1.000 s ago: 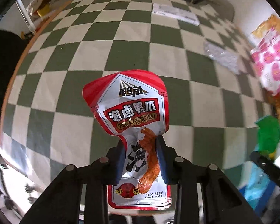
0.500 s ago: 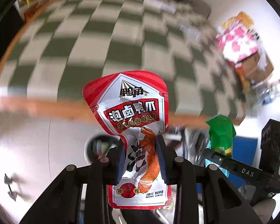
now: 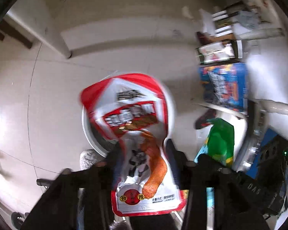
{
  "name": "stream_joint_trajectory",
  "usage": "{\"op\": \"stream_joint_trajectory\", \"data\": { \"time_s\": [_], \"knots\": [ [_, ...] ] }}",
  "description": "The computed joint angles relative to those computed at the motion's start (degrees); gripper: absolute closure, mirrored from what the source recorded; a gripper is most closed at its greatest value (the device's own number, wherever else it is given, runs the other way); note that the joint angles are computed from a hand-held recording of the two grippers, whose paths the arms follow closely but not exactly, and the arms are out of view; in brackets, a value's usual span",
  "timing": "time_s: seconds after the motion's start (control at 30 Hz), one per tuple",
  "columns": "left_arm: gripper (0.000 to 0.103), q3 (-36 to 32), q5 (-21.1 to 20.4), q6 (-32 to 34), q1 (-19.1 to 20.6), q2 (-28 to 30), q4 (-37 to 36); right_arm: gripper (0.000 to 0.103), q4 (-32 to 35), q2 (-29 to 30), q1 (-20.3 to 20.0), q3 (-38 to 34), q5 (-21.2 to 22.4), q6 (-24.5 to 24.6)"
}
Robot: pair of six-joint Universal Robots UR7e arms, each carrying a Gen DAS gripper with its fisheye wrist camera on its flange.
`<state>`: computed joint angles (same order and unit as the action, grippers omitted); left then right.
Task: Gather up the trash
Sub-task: 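Carry the bag and wrapper to the bin and open both tools to drop them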
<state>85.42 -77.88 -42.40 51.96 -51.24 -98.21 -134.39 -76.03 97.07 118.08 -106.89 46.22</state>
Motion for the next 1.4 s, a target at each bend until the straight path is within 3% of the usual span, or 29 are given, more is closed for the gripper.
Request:
{"op": "stream_joint_trajectory", "data": {
  "time_s": [0.03,0.1,0.17,0.2,0.37,0.5,0.63,0.73,1.1,1.4],
  "knots": [
    [0.046,1.0,0.9,0.5,0.5,0.1,-1.1,0.045,-3.7,1.8,-2.0,1.4,0.8,-1.6],
    [0.019,3.0,2.8,1.9,1.7,0.2,-3.3,0.031,-7.8,4.1,-4.2,2.6,2.0,-3.6],
    [0.005,4.9,4.1,2.9,2.0,-1.1,-4.3,0.006,-10.8,6.6,-5.8,3.3,3.1,-5.7],
    [0.002,5.2,5.1,3.3,2.0,-1.3,-4.1,0.000,-11.9,7.7,-6.5,3.3,3.8,-6.8],
    [0.002,6.7,11.4,3.4,0.6,-3.4,-2.2,0.000,-12.4,9.2,-5.9,2.7,1.8,-8.7],
    [0.002,8.5,18.4,4.0,-1.7,-5.7,0.2,0.000,-5.2,10.2,-1.5,-0.8,-7.1,-8.2],
    [0.002,8.3,18.7,3.5,-3.2,-7.3,3.3,0.000,4.0,10.3,3.1,-3.5,-15.3,-5.6],
    [0.002,7.4,17.9,2.5,-4.5,-8.3,6.0,0.000,10.4,10.0,6.5,-5.6,-18.4,-2.8],
    [0.002,-1.0,15.8,-2.7,-10.9,-11.8,18.2,0.000,29.9,6.2,17.6,-15.2,-21.4,7.0],
    [0.002,-14.1,13.9,-4.7,-17.1,-11.8,31.0,0.000,49.5,6.1,27.9,-29.2,-18.4,17.1]
  ]
}}
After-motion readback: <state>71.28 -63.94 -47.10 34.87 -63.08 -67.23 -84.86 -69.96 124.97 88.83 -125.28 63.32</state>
